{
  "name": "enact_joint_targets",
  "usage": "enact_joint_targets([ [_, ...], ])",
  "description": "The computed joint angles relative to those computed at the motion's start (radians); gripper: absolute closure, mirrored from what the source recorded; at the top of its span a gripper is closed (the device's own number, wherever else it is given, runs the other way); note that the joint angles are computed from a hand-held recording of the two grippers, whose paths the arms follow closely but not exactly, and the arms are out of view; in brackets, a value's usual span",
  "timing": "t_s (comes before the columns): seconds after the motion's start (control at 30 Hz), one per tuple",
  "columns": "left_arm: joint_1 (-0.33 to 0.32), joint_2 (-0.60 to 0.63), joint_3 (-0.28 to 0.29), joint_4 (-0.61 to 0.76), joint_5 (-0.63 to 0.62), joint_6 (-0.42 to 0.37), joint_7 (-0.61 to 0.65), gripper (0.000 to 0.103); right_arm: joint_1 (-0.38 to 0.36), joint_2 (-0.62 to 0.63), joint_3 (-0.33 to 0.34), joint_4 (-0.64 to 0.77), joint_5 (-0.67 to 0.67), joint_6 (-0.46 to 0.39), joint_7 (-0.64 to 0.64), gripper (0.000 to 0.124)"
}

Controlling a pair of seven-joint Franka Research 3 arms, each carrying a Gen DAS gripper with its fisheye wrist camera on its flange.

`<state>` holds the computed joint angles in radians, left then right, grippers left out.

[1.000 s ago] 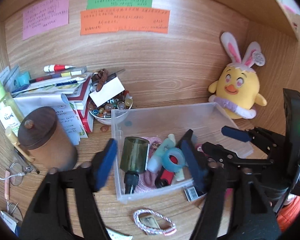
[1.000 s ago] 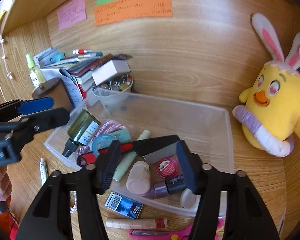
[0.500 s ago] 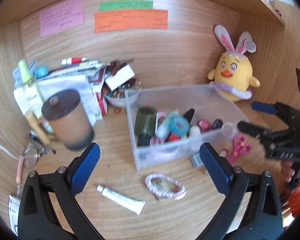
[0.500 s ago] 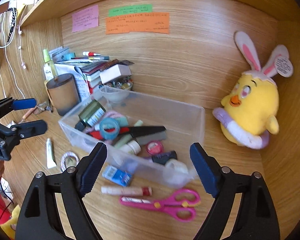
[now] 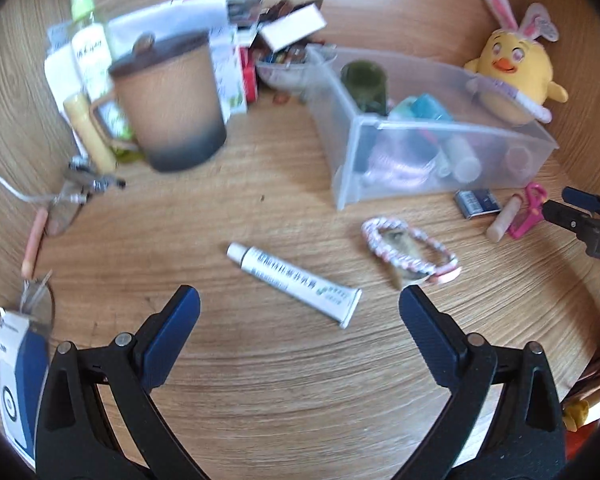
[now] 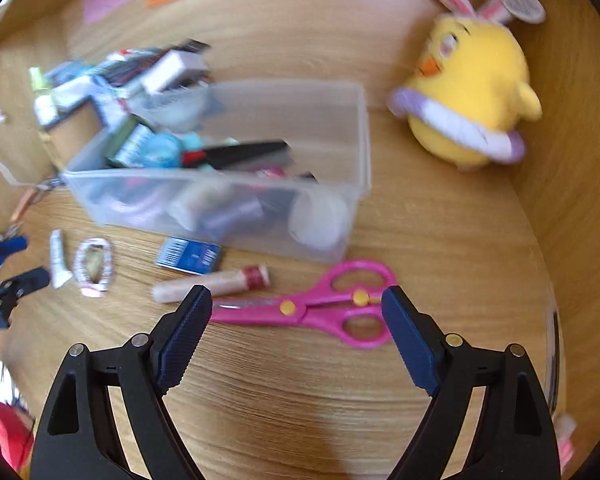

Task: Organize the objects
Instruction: 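Withdraw both tools toward the pink scissors and ointment tube, then grasp the pink scissors with the right gripper while the left grasps the white ointment tube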

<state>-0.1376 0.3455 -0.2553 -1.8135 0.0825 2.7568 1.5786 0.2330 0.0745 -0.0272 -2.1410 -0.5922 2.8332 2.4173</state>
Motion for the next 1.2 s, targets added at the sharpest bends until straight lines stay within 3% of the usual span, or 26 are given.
enact_joint_targets([
  [0.13, 0.015, 0.034, -0.006, 0.046, -0.04, -0.048, -0.009, 0.002, 0.006, 0.032, 0.01, 0.033, 0.111, -0.051, -0.027, 0.039],
  [0.23, 0.0, 0.049, 0.016, 0.068, -0.025, -0.046, -0.056, 0.002, 0.024, 0.06, -0.005, 0.074, 0.121, -0.107, 0.028, 0.039],
  [0.33, -0.021, 0.062, 0.039, 0.085, 0.025, -0.039, -0.108, 0.002, 0.046, 0.078, -0.023, 0.105, 0.071, -0.156, 0.101, 0.035],
  [0.5, -0.036, 0.086, 0.054, 0.115, 0.092, -0.056, -0.146, 0.002, 0.064, 0.074, -0.022, 0.105, 0.001, -0.212, 0.086, 0.033],
  [0.57, -0.029, 0.093, 0.05, 0.118, 0.095, -0.059, -0.146, 0.004, 0.057, 0.048, -0.019, 0.067, -0.015, -0.189, 0.09, 0.033],
  [0.87, -0.007, 0.046, 0.043, 0.041, 0.103, -0.008, -0.135, 0.036, -0.017, -0.096, 0.029, -0.105, -0.039, -0.146, 0.075, 0.035],
  [0.93, -0.01, 0.039, 0.046, 0.032, 0.109, 0.003, -0.143, 0.051, -0.035, -0.116, 0.044, -0.128, -0.058, -0.14, 0.093, 0.038],
  [1.2, -0.021, 0.018, 0.04, -0.002, 0.134, 0.038, -0.13, 0.084, -0.094, -0.136, 0.074, -0.165, -0.141, -0.098, 0.169, 0.074],
])
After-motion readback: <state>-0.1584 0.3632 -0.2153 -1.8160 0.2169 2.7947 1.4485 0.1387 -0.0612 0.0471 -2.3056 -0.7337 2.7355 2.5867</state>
